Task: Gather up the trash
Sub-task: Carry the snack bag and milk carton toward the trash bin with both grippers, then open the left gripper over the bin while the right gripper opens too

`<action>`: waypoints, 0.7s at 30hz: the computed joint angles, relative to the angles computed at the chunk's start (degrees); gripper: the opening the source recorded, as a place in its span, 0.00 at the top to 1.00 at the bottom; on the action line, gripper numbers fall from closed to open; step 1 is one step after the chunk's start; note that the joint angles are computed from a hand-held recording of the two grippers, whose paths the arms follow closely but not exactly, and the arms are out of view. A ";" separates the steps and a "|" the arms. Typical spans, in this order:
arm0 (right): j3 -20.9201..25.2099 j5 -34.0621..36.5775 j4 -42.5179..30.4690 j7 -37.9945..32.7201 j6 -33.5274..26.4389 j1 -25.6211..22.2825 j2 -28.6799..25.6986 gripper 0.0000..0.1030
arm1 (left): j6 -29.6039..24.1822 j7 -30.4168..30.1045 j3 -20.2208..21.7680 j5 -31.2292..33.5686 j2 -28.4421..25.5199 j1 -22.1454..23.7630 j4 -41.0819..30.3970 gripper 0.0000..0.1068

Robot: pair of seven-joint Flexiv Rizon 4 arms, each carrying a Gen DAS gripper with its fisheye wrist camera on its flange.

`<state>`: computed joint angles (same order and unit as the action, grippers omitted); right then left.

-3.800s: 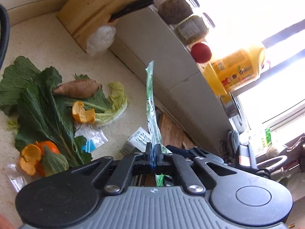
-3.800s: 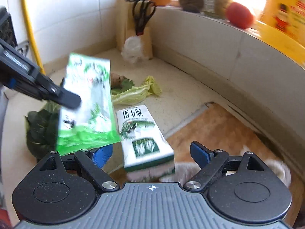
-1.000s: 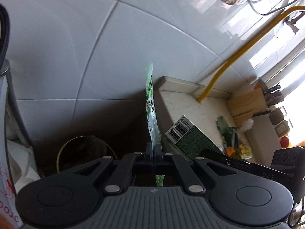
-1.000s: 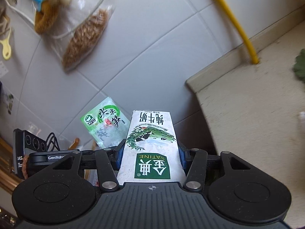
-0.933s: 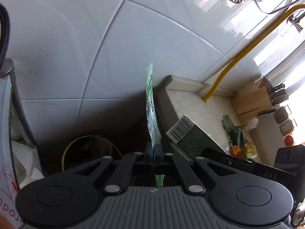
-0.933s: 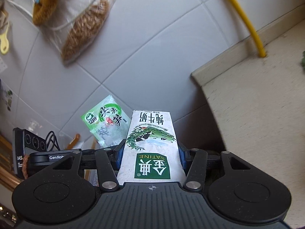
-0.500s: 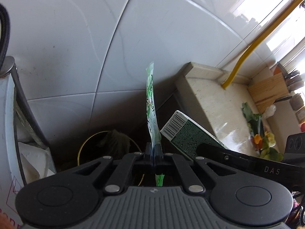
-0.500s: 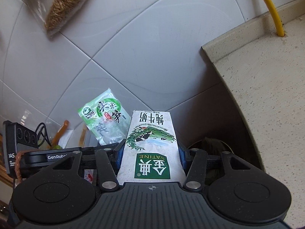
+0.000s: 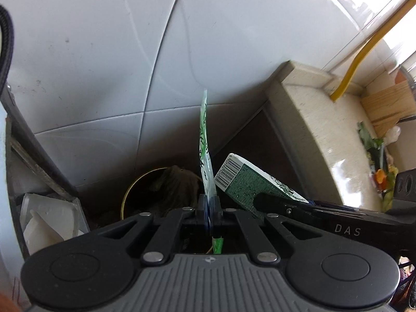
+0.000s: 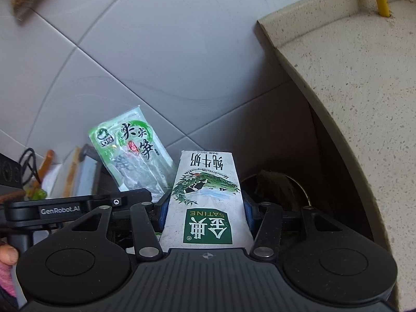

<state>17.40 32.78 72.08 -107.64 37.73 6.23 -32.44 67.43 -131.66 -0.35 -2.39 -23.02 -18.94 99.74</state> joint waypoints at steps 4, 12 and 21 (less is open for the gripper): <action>-0.70 -1.87 0.29 1.83 1.35 1.82 -0.71 0.43 | -1.20 1.65 -0.46 -0.85 -1.44 1.03 -0.89 1.00; -1.65 -7.99 0.89 6.16 5.34 5.50 -3.91 0.43 | -5.53 5.14 -0.70 -2.43 -6.33 2.34 -4.64 0.99; -1.50 -13.94 -0.74 11.61 8.33 7.71 -10.46 0.34 | -7.48 6.42 -0.59 -2.60 -7.43 2.21 -6.31 0.87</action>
